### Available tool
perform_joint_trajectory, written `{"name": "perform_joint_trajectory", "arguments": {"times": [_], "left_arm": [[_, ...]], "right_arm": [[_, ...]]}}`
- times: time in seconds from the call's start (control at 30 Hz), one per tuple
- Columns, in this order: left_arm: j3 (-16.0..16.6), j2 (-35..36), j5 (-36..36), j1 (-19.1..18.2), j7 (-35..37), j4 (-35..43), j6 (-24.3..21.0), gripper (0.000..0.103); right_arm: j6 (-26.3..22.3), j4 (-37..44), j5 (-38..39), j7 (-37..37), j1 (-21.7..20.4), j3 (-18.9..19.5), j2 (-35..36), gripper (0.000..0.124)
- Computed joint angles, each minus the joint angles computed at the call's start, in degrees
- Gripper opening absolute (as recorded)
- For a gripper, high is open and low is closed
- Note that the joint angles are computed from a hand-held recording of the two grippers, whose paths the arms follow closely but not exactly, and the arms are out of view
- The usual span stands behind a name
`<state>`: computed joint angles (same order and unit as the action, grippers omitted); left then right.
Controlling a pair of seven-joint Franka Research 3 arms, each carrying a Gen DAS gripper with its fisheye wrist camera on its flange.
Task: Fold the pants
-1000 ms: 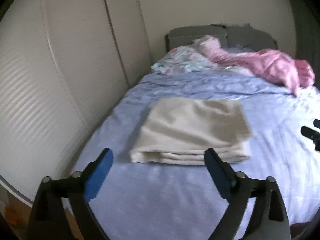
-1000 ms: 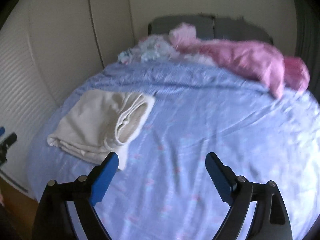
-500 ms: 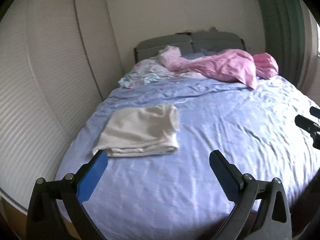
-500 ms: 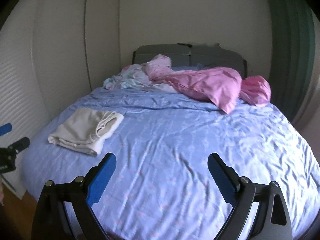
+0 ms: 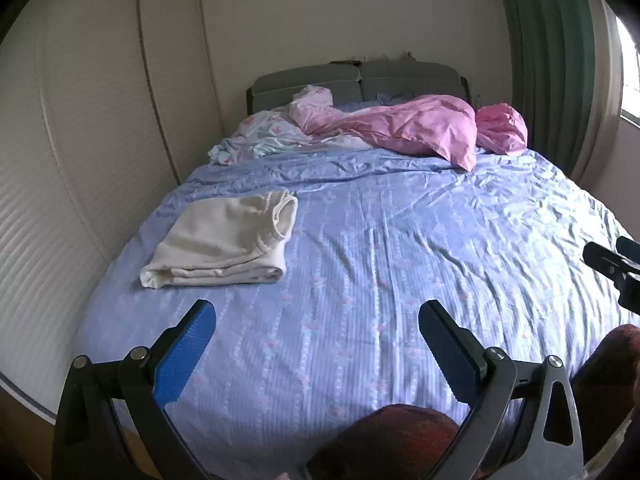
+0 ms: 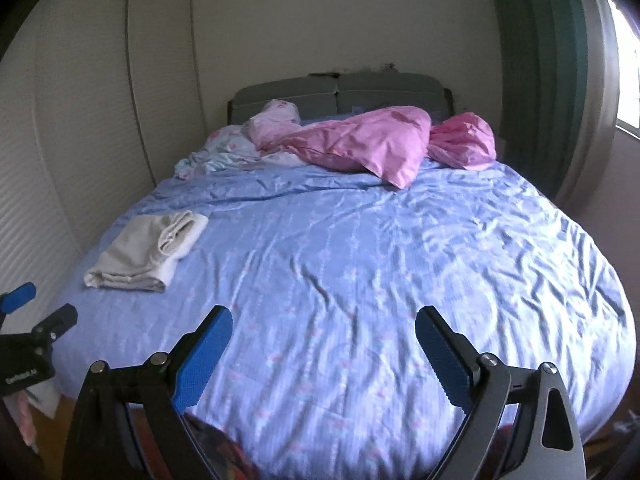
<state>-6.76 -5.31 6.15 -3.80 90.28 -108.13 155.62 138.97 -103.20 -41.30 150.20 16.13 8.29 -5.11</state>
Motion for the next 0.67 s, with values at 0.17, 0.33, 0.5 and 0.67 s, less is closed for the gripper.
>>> {"name": "perform_joint_trajectory", "arguments": {"times": [0.17,0.33,0.5,0.67], "left_arm": [[-0.4,-1.1,3.2,0.2,-3.5,-1.4,0.3,0.103],[0.2,-1.6,0.1,-0.2,-2.1,-2.0,0.0,0.103],[-0.2,-2.5,3.1,0.3,-4.7,-3.2,1.9,0.103],[-0.1,-3.1,4.3,0.3,-5.4,-3.7,2.3,0.103]], "right_arm": [[-0.6,-2.6,-0.3,0.8,-0.6,0.4,-2.3,0.094],[-0.2,-3.5,0.0,0.5,-1.3,1.0,-3.2,0.094],[-0.3,-3.5,0.0,0.7,-1.7,1.6,-3.3,0.094],[0.0,-3.7,0.1,0.5,-1.8,1.6,-3.4,0.094]]}}
